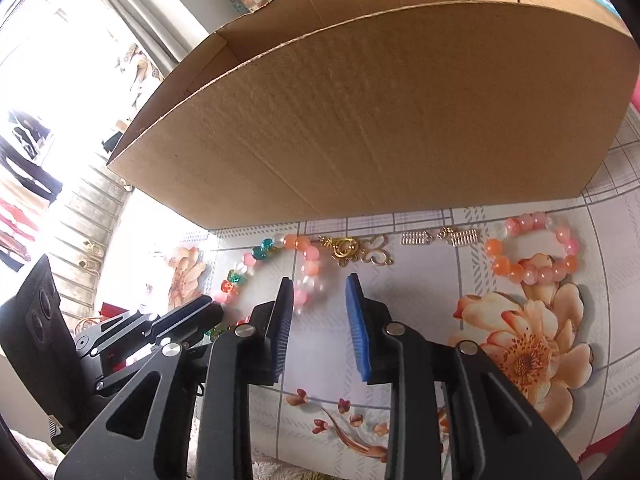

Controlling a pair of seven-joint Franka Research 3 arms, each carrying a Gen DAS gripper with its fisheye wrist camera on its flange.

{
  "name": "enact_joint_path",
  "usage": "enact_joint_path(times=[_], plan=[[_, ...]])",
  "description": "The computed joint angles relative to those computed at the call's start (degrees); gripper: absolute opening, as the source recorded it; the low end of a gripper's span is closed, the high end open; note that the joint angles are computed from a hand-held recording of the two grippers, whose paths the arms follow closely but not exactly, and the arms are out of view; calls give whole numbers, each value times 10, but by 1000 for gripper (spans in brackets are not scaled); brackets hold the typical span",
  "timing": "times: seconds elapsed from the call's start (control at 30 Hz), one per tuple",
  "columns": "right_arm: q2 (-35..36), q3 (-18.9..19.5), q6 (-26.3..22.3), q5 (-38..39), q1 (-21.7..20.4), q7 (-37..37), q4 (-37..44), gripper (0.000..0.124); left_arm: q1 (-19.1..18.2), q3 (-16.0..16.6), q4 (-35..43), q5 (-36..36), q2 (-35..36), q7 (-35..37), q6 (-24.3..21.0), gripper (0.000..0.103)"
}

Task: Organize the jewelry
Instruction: 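Lift the bead bracelet with the right tool and carry it over the box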

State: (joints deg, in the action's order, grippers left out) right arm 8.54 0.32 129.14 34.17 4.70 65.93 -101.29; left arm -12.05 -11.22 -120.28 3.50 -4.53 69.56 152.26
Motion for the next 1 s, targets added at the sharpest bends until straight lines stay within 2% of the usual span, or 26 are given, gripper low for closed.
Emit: enact_joint_path(times=[0.2,0.27,0.3,0.33,0.67,0.8,0.87,1.0], plan=[[26,6,24,-56,21,22,26,27,0,2,-3,-9,-2,7,5,9],[19,6,38,-85,29,30,17,21,0,3,-5,-15,-3,12,7,9],[18,6,40,-93,31,31,15,14,0,4,-7,-18,-4,15,9,9],[18,8,38,-93,32,32,16,11,0,4,-9,-21,-5,17,11,9],[-28,1,5,-71,20,12,-36,10,-3,9,-10,-60,-10,56,5,9],[-37,-3,-7,-65,16,5,-45,11,-4,7,-9,-65,-11,64,4,25],[-36,-4,-10,-56,15,-1,-43,11,-3,5,-7,-56,-10,61,7,29],[-33,-4,-7,-58,14,-1,-40,11,1,2,6,-28,1,44,4,30]])
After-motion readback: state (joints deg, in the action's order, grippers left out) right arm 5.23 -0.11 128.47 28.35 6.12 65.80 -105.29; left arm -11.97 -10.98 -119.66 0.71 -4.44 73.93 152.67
